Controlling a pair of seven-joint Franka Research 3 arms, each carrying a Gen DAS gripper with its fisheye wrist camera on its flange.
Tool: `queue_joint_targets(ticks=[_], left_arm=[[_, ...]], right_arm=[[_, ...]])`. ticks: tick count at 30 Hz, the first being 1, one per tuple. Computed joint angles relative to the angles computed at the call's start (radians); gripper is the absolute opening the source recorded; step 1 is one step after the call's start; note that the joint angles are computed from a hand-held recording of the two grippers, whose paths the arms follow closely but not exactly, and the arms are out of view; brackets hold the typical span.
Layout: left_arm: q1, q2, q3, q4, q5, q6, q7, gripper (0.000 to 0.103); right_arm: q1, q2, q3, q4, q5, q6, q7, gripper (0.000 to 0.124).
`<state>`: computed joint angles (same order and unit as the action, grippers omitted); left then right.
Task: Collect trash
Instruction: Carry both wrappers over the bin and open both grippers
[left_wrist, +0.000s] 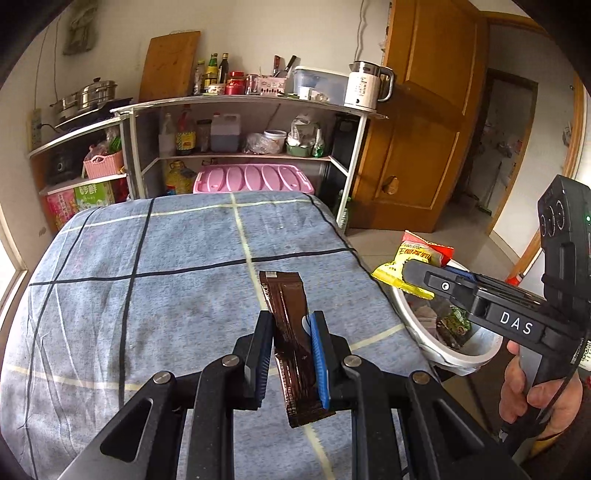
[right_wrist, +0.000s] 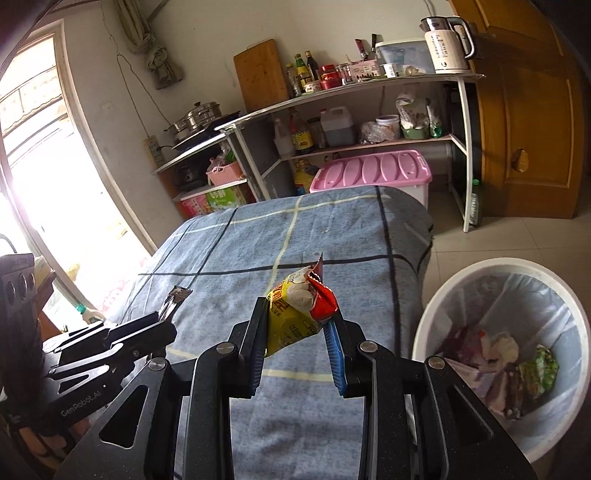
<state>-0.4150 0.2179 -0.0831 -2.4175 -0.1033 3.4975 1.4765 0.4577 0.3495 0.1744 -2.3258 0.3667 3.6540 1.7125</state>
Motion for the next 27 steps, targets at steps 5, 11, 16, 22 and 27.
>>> queue_joint_targets(ticks=[5, 11, 16, 22, 27], left_arm=[[0.0, 0.036, -0.039, 0.057, 0.058, -0.018, -0.032, 0.021], [0.017, 0.101, -0.094, 0.158, 0.189, -0.056, -0.12, 0.021], [0.007, 0.173, -0.12, 0.262, 0.286, -0.106, -0.178, 0.021], [0.019, 0.261, -0.177, 0.38, 0.386, -0.178, -0.237, 0.021], [-0.016, 0.322, -0.167, 0.465, 0.42, -0.233, -0.269, 0.021]], right_arm=[[-0.011, -0.061, -0.018, -0.092, 0.034, 0.03, 0.003, 0.03], [-0.021, -0.128, -0.047, -0.195, 0.109, 0.047, -0.016, 0.03], [-0.048, -0.159, -0.064, -0.256, 0.141, 0.04, -0.02, 0.03], [-0.084, -0.172, -0.079, -0.296, 0.145, 0.014, -0.01, 0.03], [-0.116, -0.157, -0.087, -0.298, 0.115, -0.018, 0.001, 0.03]])
